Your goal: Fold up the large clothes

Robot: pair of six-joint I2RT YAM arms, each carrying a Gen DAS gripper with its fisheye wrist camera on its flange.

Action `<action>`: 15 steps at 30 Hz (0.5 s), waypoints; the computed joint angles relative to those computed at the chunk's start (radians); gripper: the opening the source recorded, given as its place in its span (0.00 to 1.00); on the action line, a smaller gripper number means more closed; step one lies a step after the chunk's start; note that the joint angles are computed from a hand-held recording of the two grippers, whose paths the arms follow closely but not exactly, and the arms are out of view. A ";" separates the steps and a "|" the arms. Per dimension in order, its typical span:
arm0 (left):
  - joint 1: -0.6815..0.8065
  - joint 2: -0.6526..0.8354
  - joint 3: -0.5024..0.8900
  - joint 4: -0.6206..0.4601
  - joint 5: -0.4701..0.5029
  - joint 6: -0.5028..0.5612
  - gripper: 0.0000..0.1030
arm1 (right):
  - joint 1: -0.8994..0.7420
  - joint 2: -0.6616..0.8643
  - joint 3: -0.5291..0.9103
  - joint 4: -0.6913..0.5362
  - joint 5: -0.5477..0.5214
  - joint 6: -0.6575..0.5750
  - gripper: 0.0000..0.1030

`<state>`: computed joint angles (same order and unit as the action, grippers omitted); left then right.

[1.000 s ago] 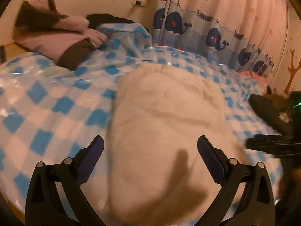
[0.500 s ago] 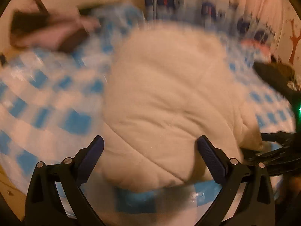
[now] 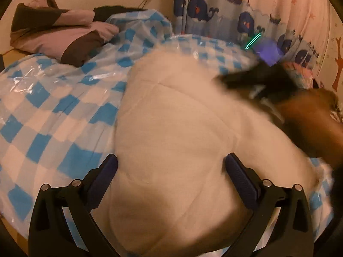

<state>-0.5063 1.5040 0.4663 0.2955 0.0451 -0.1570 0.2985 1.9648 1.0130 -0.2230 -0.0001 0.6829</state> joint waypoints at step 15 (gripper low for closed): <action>-0.046 -0.084 0.003 -0.180 -0.061 -0.084 0.94 | 0.660 -0.526 -0.552 -0.095 0.439 0.577 0.95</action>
<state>-0.5519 1.4196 0.4694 0.1158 -0.0160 -0.2412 0.9590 1.4391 0.4614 -0.3183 0.4385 1.2601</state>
